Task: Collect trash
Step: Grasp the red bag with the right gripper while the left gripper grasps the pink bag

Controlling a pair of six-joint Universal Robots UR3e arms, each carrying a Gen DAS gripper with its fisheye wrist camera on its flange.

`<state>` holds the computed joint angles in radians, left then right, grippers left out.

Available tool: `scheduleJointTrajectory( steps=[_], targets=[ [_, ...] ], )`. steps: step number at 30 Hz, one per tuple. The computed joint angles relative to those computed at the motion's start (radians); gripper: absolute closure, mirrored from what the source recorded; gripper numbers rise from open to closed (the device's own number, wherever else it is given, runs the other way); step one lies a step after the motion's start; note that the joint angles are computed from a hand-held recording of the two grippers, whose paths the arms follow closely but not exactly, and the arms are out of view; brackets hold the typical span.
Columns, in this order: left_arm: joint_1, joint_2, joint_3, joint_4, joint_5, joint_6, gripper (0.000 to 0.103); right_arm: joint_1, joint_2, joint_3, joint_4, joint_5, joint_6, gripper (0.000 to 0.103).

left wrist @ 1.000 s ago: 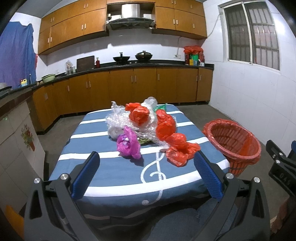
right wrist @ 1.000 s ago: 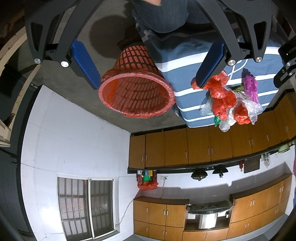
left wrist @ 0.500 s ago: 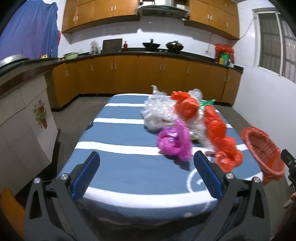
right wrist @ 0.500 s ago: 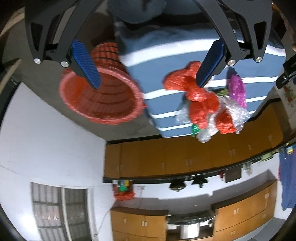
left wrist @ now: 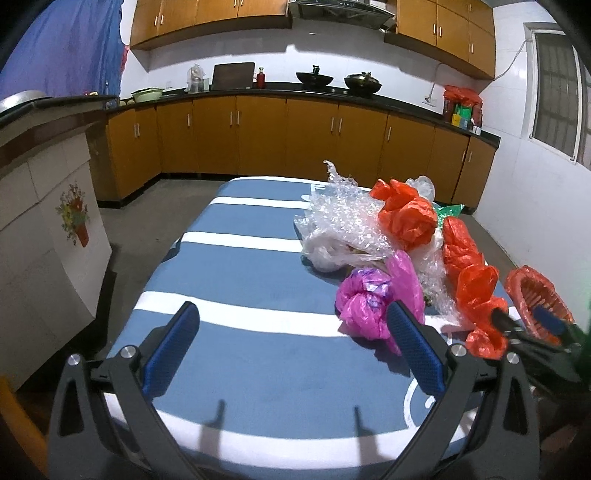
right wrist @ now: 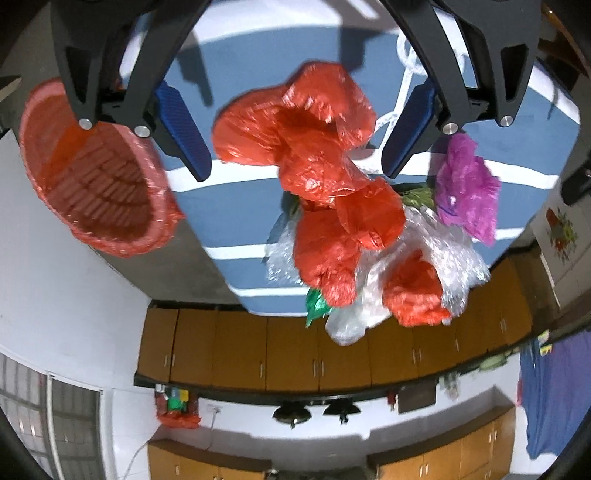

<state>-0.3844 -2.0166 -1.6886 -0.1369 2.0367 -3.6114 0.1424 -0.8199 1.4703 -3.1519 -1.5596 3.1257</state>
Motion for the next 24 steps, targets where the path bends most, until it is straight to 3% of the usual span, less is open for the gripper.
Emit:
scheduleJointTrajectory(
  steps=[3,5,8,16,19,22,24],
  targets=[
    [0.003,-0.025,0.035,0.0,-0.02,0.014,0.004,-0.001,0.048,-0.069,0.067,-0.005,-0.01,0.022],
    [0.0,-0.043,0.061,-0.002,-0.029,0.024,0.004,-0.012,0.054,-0.075,0.099,0.019,-0.016,0.045],
    [-0.007,-0.08,0.116,-0.017,-0.053,0.035,0.006,-0.032,0.032,-0.023,0.08,0.053,-0.016,0.063],
    [-0.042,-0.221,0.335,-0.131,-0.073,0.056,0.011,-0.09,-0.068,0.133,-0.007,0.102,0.025,0.066],
    [-0.052,-0.281,0.429,-0.209,-0.065,0.058,0.018,-0.104,-0.095,0.168,-0.012,0.109,0.031,0.066],
    [-0.043,-0.306,0.469,-0.258,-0.084,0.049,0.032,-0.11,-0.112,0.187,-0.012,0.111,0.034,0.066],
    [-0.022,-0.308,0.467,-0.262,-0.131,0.04,0.051,-0.108,-0.118,0.193,-0.014,0.104,0.034,0.066]
  ],
)
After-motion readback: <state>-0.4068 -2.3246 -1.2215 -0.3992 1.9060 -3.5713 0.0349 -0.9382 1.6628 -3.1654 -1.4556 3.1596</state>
